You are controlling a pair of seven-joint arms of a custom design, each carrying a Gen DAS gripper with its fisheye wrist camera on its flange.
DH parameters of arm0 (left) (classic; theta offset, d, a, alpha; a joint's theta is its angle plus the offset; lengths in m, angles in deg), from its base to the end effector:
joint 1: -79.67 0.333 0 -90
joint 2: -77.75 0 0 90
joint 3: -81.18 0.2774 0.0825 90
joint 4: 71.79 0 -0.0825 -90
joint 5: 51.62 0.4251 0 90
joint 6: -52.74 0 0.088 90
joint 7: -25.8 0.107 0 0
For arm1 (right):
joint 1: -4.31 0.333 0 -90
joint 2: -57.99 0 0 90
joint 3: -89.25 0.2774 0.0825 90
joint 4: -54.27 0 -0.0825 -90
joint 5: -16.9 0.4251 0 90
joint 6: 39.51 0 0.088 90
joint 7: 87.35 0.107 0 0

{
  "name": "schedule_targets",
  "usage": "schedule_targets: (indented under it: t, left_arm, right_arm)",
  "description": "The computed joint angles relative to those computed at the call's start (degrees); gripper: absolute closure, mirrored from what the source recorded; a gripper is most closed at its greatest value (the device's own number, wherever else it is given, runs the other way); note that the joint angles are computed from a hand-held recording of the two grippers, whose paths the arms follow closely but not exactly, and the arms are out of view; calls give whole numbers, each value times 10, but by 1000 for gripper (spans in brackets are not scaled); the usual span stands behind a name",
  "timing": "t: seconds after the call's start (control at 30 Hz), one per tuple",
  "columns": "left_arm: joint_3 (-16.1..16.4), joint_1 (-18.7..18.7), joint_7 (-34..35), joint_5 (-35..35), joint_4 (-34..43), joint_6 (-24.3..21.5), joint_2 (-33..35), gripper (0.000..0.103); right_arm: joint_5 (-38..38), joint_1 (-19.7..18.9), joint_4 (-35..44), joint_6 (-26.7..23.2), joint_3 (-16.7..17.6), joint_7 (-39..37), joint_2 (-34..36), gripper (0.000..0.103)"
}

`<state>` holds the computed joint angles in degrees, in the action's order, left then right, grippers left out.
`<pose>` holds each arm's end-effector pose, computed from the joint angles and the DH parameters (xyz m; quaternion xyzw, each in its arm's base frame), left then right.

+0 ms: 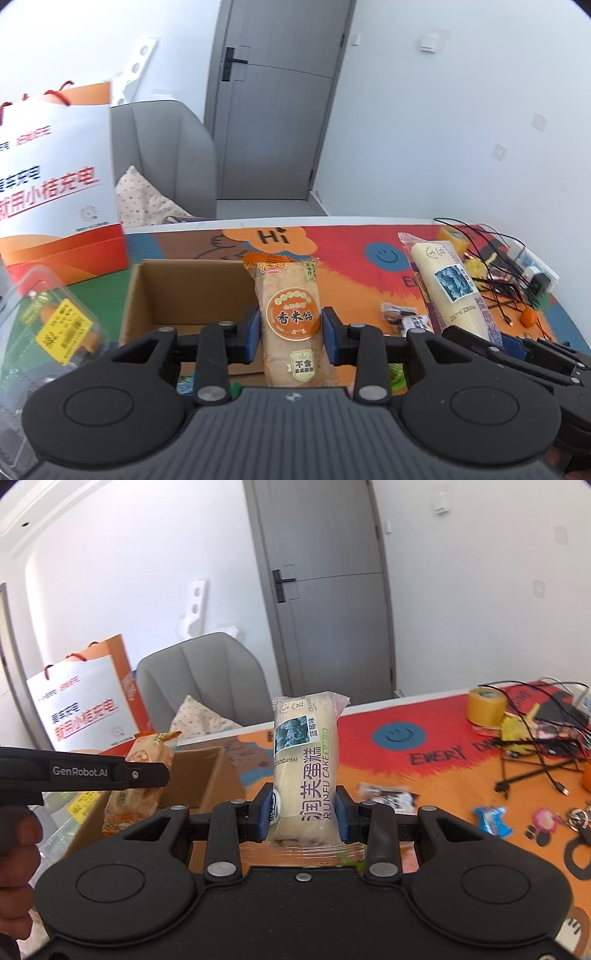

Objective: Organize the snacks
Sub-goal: 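Lift both cake packets and carry them over the cardboard box, then open both tools to release the cake packets into the box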

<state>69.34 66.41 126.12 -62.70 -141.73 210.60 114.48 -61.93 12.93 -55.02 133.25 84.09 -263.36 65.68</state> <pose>0.7470 -0.2869 0.4701 -0.5037 0.7386 -0.4145 0.1703 0.6403 0.1130 0.4366 -0.5185 0.6827 -0.3454 0.3818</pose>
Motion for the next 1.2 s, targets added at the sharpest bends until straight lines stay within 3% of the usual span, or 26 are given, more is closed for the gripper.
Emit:
schedule_targets:
  t: [0.3,0.73,0.77,0.83,1.1,1.2]
  left_arm:
    - [16,11,-27,5,18,-2,12,70]
    - [28,22,-50,22,102,-42,73,66]
    - [28,23,-52,23,105,-44,75,66]
    - [23,28,-51,19,107,-46,77,65]
    - [21,39,-55,13,75,-39,57,62]
    - [16,42,-52,7,65,-39,50,56]
  right_arm:
    - [79,21,44,7,0,-94,39,69]
    - [221,75,109,7,-24,-239,104,69]
    - [229,78,115,7,-25,-248,109,86]
    - [271,71,122,5,-12,-292,117,101]
    - [327,94,124,-3,-33,-329,126,101]
    - [327,101,115,-7,-44,-321,120,100]
